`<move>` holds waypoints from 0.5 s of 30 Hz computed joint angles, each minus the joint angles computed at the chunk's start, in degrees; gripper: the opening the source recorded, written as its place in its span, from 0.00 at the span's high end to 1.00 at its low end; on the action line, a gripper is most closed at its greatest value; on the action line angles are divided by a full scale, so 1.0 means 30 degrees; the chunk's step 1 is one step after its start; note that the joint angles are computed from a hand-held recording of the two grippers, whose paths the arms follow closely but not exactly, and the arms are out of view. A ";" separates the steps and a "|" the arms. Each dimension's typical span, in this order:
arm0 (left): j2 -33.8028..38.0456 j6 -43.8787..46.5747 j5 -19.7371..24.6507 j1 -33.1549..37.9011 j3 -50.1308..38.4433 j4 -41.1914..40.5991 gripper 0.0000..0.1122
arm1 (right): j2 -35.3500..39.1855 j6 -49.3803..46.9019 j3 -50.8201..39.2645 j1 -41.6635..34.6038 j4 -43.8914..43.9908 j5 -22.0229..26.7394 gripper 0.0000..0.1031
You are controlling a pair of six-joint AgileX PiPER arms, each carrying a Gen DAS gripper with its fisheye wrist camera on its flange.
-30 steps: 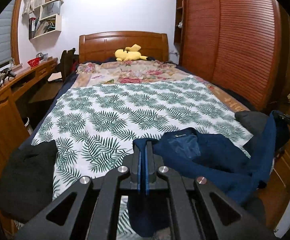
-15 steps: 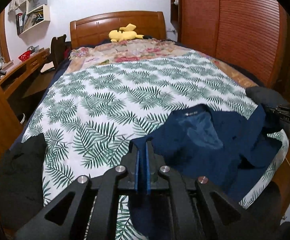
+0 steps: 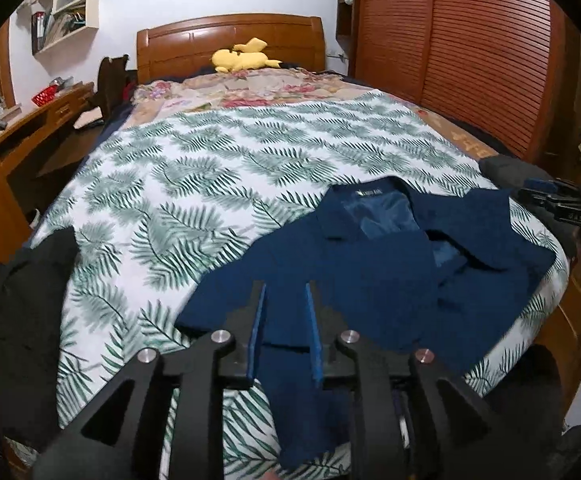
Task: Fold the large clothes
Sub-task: 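Lower the folded hem onto the collar and open both tools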
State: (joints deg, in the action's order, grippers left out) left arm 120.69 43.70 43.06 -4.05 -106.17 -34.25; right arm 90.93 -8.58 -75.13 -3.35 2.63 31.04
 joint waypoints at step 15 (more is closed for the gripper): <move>-0.0964 0.2799 -0.1165 0.0364 0.3872 -0.1676 0.84 | 0.4523 0.1367 -0.1686 0.4257 -0.2562 0.1674 0.41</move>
State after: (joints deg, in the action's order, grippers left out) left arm 117.80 52.10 39.56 -2.96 -94.55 -39.28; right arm 104.50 -4.48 -80.19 9.42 -5.06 36.06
